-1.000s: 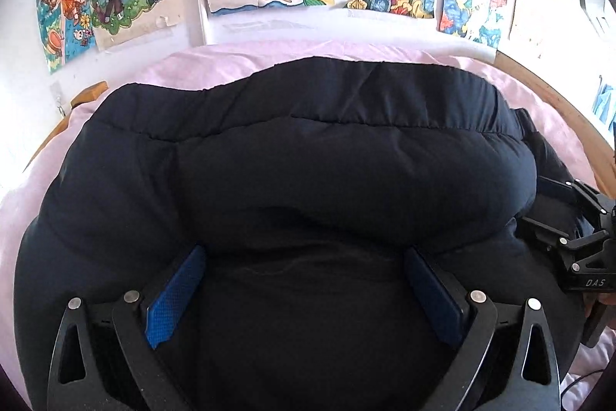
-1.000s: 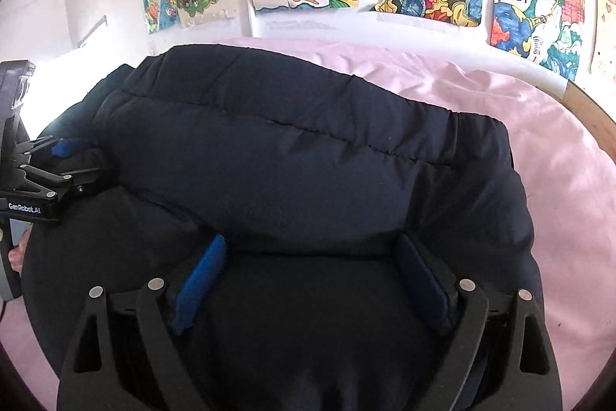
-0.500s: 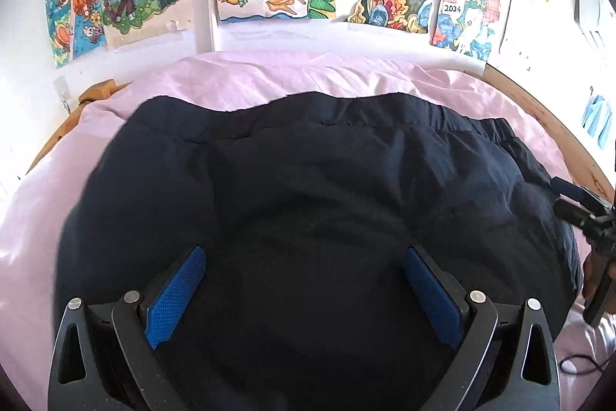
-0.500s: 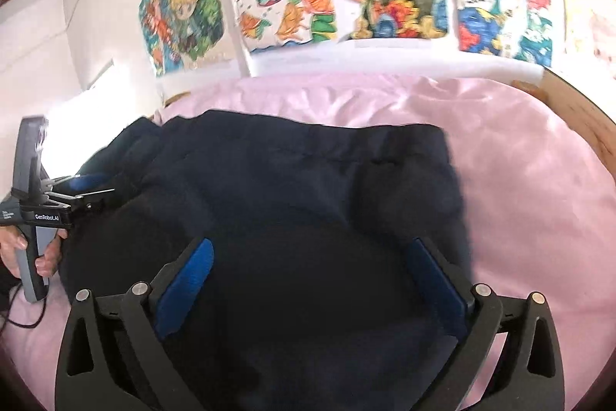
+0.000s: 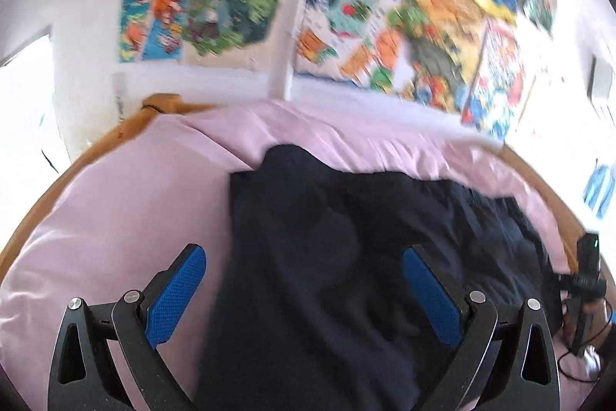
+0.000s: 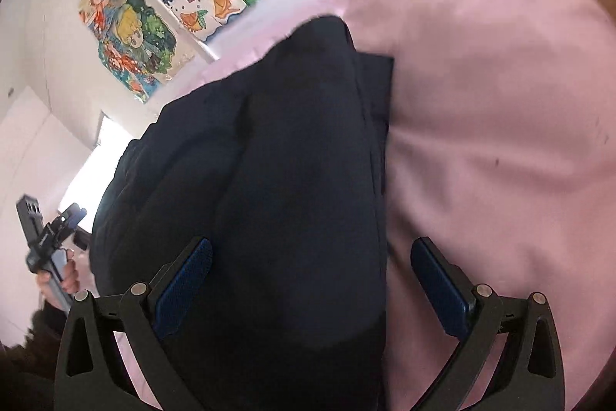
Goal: Fold large clothes
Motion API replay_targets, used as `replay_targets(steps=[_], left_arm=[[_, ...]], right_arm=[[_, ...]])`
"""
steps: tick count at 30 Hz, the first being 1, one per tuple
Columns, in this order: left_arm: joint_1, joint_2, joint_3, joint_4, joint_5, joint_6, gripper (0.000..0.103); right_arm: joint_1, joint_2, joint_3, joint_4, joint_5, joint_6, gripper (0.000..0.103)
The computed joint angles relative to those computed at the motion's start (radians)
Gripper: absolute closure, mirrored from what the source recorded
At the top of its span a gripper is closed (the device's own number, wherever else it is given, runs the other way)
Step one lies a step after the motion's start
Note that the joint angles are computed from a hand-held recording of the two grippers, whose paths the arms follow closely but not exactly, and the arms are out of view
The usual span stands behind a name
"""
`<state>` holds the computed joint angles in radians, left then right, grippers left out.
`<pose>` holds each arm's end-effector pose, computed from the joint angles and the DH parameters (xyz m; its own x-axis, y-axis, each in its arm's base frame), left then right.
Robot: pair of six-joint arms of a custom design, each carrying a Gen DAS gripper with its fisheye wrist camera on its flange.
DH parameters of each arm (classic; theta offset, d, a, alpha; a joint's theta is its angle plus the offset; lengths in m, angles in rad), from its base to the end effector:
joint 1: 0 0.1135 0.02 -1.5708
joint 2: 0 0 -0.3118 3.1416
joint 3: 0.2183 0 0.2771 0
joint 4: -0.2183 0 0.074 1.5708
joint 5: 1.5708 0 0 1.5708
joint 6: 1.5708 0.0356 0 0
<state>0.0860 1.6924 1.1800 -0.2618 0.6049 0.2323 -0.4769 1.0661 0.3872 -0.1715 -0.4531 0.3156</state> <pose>0.3971 0.0139 0.2705 -0.6009 0.1383 -0.7873 0.4858 0.8453 -0.2223 0.1736 -0.0722 0.1836 -0.5862 0.6170 -0.5250 0.3557 0.7783 0.5175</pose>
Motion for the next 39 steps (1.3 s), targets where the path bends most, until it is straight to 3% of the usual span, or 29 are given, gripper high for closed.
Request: replay_targets(steps=[8, 12, 14, 17, 19, 22, 28, 39], left_arm=[[0.062, 0.287, 0.323, -0.419, 0.167, 0.118, 0.0], [0.033, 0.361, 0.408, -0.569, 0.141, 0.245, 0.0], [0.009, 0.401, 0.455, -0.622, 0.082, 0.286, 0.0], [-0.005, 0.466, 0.527, -0.711, 0.062, 0.325, 0.0], [-0.008, 0.516, 0.583, -0.775, 0.081, 0.331, 0.0], [-0.023, 0.502, 0.551, -0.743, 0.056, 0.326, 0.0], [-0.048, 0.466, 0.499, -0.686, 0.022, 0.325, 0.0], [-0.05, 0.47, 0.501, -0.692, 0.016, 0.325, 0.0]], right_arm=[[0.011, 0.109, -0.025, 0.111, -0.067, 0.028, 0.001], [0.025, 0.128, 0.024, 0.059, -0.039, -0.039, 0.001], [0.033, 0.157, 0.062, 0.027, -0.031, -0.094, 0.001], [0.001, 0.231, 0.088, 0.025, -0.101, -0.133, 0.001], [-0.036, 0.266, 0.034, 0.127, -0.175, -0.106, 0.001], [-0.037, 0.248, -0.026, 0.227, -0.186, -0.082, 0.001], [-0.009, 0.252, -0.018, 0.233, -0.156, -0.062, 0.001], [-0.009, 0.32, 0.114, 0.048, -0.178, -0.107, 0.001]])
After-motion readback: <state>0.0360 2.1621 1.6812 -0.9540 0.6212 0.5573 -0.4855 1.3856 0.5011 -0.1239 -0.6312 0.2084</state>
